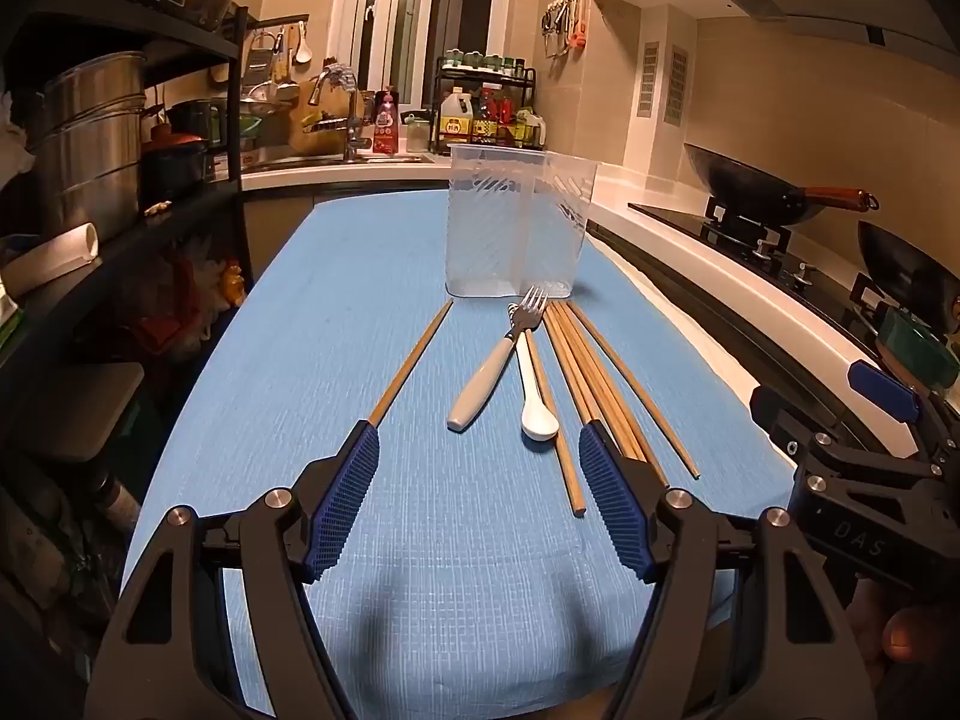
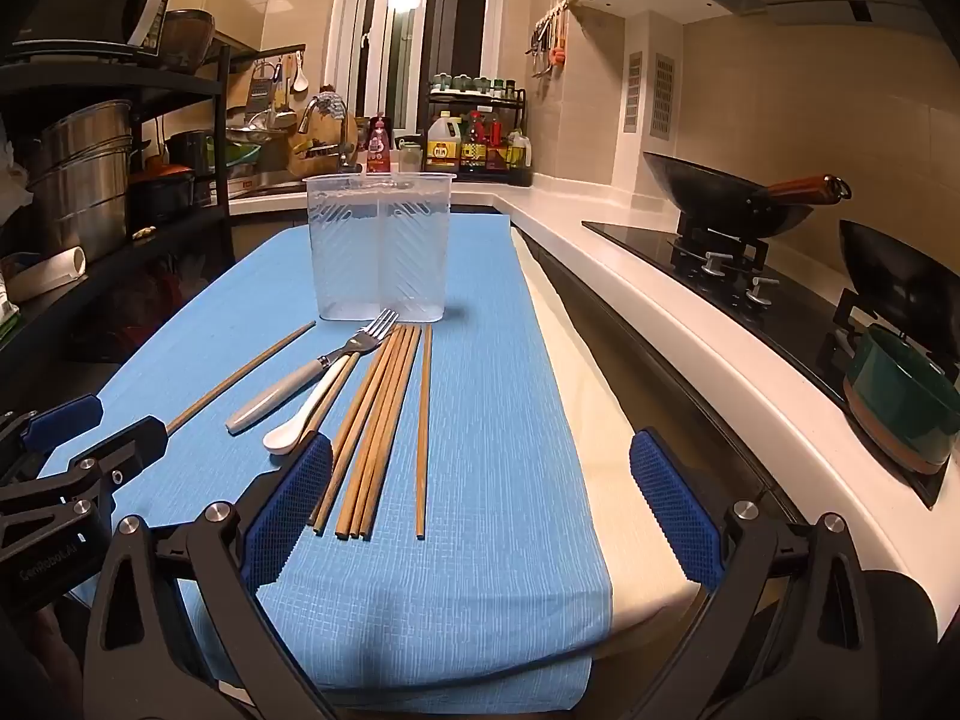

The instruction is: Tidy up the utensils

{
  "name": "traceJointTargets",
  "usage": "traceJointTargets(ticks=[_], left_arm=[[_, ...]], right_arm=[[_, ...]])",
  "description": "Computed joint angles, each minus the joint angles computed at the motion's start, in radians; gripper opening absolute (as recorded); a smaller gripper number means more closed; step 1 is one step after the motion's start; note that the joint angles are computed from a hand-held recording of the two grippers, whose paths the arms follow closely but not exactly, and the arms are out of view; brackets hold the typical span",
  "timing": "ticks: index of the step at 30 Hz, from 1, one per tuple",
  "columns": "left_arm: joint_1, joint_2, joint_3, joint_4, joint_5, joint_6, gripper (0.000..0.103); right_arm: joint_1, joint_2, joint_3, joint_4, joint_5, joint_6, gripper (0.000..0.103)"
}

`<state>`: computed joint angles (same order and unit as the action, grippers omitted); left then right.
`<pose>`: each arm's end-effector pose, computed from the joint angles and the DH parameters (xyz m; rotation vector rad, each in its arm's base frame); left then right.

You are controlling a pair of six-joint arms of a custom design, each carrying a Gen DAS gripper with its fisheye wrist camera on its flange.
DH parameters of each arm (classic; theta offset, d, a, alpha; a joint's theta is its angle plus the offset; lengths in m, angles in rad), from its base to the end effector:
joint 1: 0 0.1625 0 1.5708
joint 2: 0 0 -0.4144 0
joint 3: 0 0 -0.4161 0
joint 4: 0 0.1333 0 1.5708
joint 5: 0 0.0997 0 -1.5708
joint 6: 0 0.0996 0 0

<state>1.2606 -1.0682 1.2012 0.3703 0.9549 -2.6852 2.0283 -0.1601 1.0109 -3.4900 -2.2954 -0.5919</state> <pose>-0.0122 -0.6631 0.3439 0.4357 2.1775 -1.2356 0.4123 -0.6852 -0.0328 0.6440 -2.0519 1.1852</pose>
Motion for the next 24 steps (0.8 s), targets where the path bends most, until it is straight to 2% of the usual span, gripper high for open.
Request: traceJointTargets(ticks=[18, 24], left_arm=[[0.000, -0.001, 0.005, -0.005, 0.001, 0.001, 0.068], [0.000, 0.000, 0.004, -0.004, 0.001, 0.000, 0.068]], right_arm=[[0.001, -0.002, 0.006, -0.007, 0.006, 0.000, 0.097], [0.001, -0.006, 0.017, -0.013, 0.010, 0.005, 0.092]])
